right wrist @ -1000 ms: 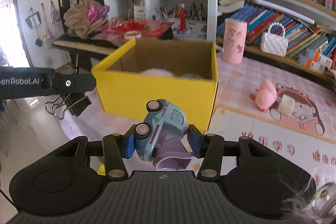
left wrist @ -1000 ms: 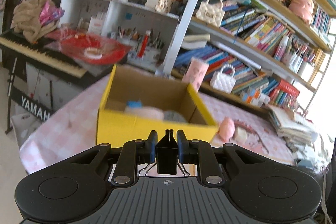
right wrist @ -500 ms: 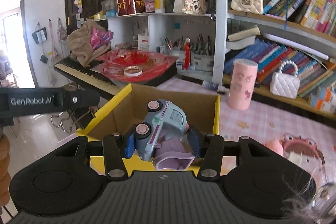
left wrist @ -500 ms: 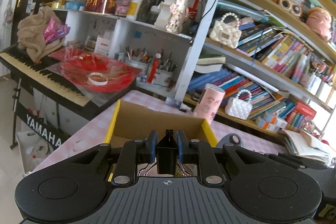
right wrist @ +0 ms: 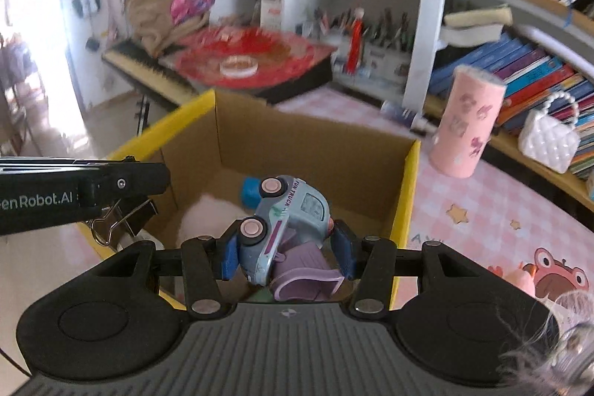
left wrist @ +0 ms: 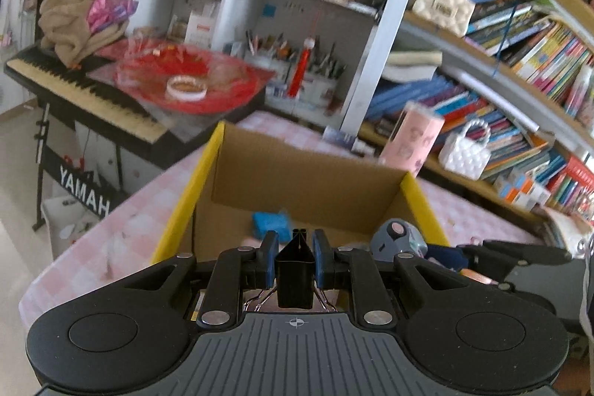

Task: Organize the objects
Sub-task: 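Open the left tool to drop the clip while the right tool releases the car in the box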

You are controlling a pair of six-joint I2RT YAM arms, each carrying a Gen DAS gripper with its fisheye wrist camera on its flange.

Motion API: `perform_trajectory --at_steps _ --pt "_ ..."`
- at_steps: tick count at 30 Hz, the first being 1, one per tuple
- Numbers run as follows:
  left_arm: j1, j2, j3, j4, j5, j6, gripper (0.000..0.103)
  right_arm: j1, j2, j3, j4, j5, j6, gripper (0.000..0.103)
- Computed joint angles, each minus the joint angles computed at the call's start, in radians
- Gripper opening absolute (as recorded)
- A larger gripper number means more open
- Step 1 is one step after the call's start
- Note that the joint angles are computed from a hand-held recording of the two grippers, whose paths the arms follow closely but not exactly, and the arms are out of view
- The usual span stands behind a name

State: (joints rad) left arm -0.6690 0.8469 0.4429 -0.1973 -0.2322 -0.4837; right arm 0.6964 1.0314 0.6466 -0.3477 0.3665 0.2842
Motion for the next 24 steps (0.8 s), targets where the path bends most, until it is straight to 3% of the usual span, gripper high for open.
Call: perform_trajectory --at_steps 13,22,24 --pt "-0.034 0.112 0.002 0.057 -0.042 0.022 0.018 -0.094 0.098 0.019 0.019 -0.135 -0.123 0.048" --pt "-0.047 0.081 -0.012 0.062 -0.050 0.017 0.020 -0.095 0.111 0.027 0.016 -0.119 -0.132 0.051" --pt "-0.057 0.054 -0.019 0.055 -0.054 0.023 0.026 -0.085 0.078 0.012 0.011 -0.103 -0.104 0.052"
